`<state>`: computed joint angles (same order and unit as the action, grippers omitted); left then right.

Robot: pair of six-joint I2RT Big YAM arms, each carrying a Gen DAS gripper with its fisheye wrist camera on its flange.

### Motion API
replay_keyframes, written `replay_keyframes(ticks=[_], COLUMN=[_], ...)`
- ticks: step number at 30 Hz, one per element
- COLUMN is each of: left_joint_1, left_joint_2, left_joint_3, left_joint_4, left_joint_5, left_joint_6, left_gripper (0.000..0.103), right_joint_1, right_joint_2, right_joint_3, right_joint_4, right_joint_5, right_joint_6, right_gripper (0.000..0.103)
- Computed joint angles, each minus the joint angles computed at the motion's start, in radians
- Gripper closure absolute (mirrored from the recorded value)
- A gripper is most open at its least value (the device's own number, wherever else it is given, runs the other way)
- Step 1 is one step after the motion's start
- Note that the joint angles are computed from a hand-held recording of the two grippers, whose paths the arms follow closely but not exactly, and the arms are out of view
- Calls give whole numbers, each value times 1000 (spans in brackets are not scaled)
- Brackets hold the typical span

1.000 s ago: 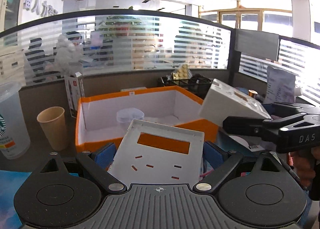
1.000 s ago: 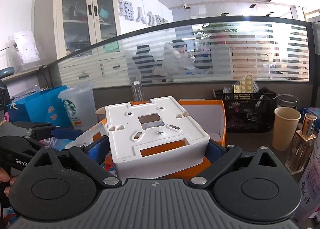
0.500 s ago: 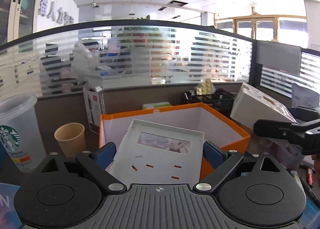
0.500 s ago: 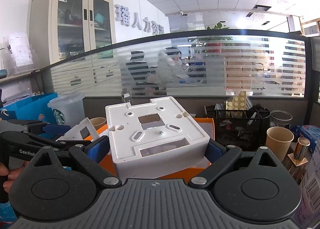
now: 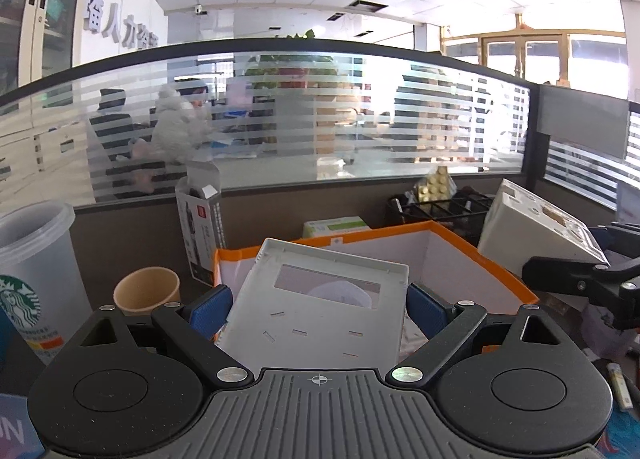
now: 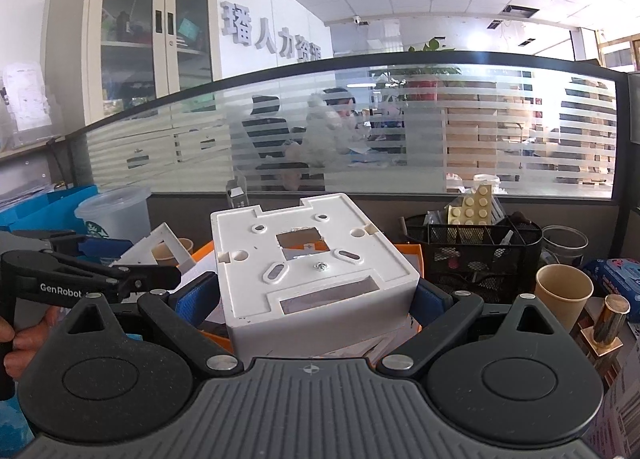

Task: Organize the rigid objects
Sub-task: 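Carry held faceplate and junction box over the orange box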

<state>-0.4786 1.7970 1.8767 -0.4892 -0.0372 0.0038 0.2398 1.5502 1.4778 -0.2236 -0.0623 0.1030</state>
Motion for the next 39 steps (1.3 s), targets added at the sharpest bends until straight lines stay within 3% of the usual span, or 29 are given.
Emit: replay_keyframes(ticks=[18,39], left_joint_1=[16,-1], left_joint_2=[118,215], left_joint_3=[163,281], left_joint_4=[-120,-204], left_joint_5=[-28,-33], left_joint_6=[-21,29], left_gripper=[9,9], right_joint_1=[-14,-19], right_joint_2=[111,239], right_joint_3=[158,303], right_joint_4=[-116,-257], right_joint_5=[1,28], right_joint_6=[-39,-63], right_gripper=[6,6])
